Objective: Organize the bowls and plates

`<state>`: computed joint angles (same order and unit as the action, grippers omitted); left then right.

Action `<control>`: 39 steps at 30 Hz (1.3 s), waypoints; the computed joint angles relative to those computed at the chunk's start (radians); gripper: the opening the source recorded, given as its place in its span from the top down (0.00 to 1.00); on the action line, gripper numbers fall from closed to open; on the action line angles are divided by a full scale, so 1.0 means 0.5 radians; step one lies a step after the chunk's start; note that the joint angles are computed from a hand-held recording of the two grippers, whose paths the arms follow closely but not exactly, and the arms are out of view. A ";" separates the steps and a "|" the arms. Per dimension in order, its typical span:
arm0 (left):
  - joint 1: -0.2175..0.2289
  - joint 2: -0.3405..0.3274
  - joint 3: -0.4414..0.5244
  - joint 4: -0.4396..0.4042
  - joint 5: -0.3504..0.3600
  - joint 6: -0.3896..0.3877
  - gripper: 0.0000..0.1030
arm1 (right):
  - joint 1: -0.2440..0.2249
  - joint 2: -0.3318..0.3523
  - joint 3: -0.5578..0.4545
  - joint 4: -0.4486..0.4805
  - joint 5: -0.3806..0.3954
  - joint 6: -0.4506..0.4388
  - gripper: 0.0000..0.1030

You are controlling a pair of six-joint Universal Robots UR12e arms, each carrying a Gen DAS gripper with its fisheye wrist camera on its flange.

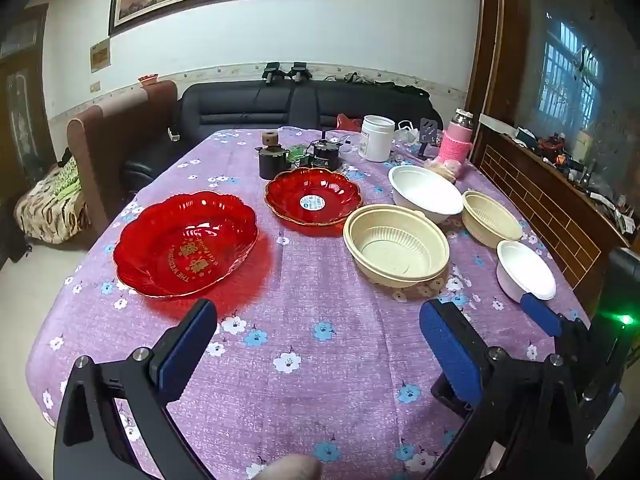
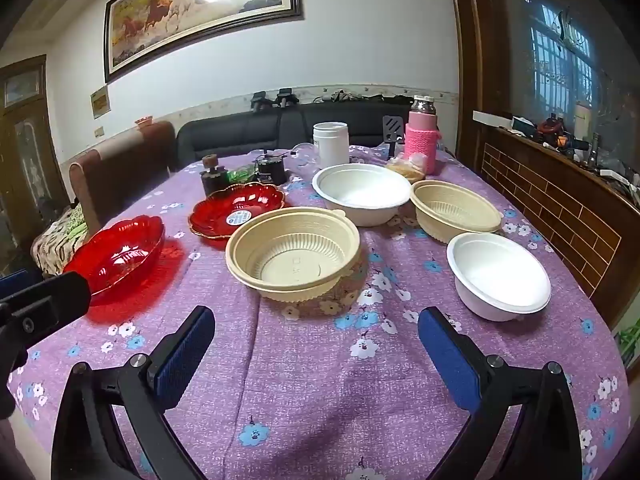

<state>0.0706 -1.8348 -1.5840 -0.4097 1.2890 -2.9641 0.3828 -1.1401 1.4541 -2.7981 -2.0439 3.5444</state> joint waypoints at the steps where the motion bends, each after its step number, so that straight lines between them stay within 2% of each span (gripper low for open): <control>1: -0.004 0.001 -0.002 0.002 0.015 -0.001 0.02 | 0.000 -0.002 0.001 0.008 -0.006 -0.001 0.01; 3: -0.023 0.007 -0.020 0.030 0.052 0.008 0.02 | -0.002 -0.004 0.004 0.012 -0.006 -0.002 0.01; 4: -0.012 0.008 -0.024 0.013 0.003 -0.015 0.02 | -0.003 -0.004 0.005 0.013 -0.005 0.002 0.01; 6: -0.019 0.000 0.011 -0.075 0.006 -0.035 0.02 | 0.000 -0.003 0.002 0.019 -0.009 0.012 0.01; 7: 0.009 -0.005 0.021 -0.095 -0.057 -0.066 0.02 | 0.007 -0.002 -0.007 0.026 -0.008 0.013 0.01; 11: 0.013 -0.002 0.013 -0.081 -0.061 -0.060 0.02 | 0.010 0.003 -0.025 0.046 0.014 0.021 0.01; 13: 0.012 -0.002 0.012 -0.082 -0.058 -0.059 0.02 | 0.000 -0.009 0.014 -0.014 0.041 0.006 0.01; 32: 0.022 -0.016 0.018 -0.134 -0.074 -0.060 0.02 | 0.004 0.005 -0.017 0.033 0.068 -0.002 0.01; 36: 0.017 -0.035 0.033 -0.170 -0.045 -0.050 0.02 | 0.001 0.006 -0.017 0.055 0.068 0.022 0.01; 39: -0.008 -0.072 0.067 -0.241 0.046 -0.036 0.01 | -0.005 0.004 -0.018 0.106 0.039 0.065 0.01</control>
